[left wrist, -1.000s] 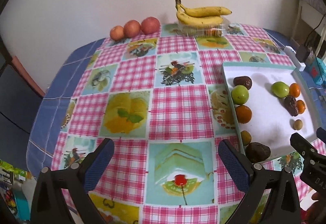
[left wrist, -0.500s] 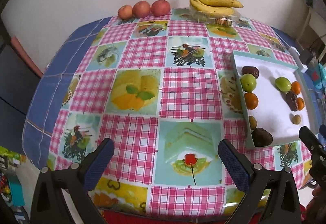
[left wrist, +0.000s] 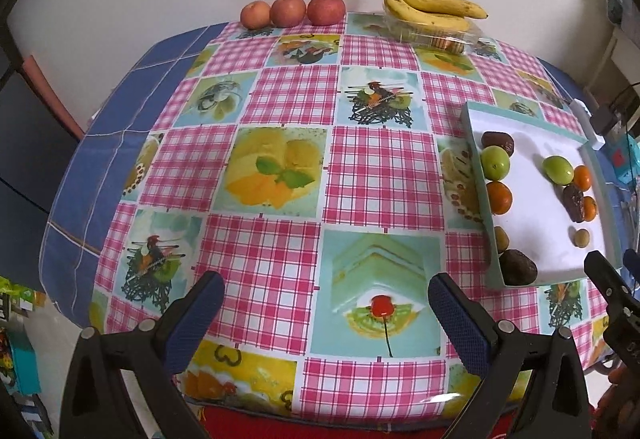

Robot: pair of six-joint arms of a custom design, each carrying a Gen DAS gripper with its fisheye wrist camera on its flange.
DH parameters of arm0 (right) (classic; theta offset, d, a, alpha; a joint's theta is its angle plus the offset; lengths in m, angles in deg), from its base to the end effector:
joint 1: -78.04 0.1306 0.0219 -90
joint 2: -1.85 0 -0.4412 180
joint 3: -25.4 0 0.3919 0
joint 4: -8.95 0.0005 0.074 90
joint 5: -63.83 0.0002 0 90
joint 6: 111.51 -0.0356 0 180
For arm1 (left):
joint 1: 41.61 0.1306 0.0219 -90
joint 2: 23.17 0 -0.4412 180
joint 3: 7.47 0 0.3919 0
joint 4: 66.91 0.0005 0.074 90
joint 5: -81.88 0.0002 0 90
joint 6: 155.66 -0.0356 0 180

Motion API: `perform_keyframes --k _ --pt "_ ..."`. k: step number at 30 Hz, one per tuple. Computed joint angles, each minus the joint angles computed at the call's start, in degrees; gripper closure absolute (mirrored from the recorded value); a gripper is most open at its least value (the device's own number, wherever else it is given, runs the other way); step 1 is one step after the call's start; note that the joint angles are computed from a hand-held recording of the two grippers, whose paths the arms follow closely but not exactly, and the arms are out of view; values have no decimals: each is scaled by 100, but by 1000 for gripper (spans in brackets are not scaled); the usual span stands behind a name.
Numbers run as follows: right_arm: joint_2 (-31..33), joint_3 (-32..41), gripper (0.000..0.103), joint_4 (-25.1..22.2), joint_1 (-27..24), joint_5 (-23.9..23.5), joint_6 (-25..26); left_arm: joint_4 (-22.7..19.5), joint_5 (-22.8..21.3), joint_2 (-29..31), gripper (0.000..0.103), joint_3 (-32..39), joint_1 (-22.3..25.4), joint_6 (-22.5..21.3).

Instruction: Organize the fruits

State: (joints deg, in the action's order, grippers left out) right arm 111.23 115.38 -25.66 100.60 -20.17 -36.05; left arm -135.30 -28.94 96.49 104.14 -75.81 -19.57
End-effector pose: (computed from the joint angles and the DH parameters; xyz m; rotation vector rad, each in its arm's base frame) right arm 0.5576 0.2271 0.3280 -0.1329 2.5076 0.1347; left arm 0.5471 -0.3571 0.3548 -0.3413 2.7028 0.1737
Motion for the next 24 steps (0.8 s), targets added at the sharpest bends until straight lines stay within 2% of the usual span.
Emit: perform_keyframes --k 24 --pt "41 53 5 -63 39 9 103 -46 -66 -1 0 -9 10 -15"
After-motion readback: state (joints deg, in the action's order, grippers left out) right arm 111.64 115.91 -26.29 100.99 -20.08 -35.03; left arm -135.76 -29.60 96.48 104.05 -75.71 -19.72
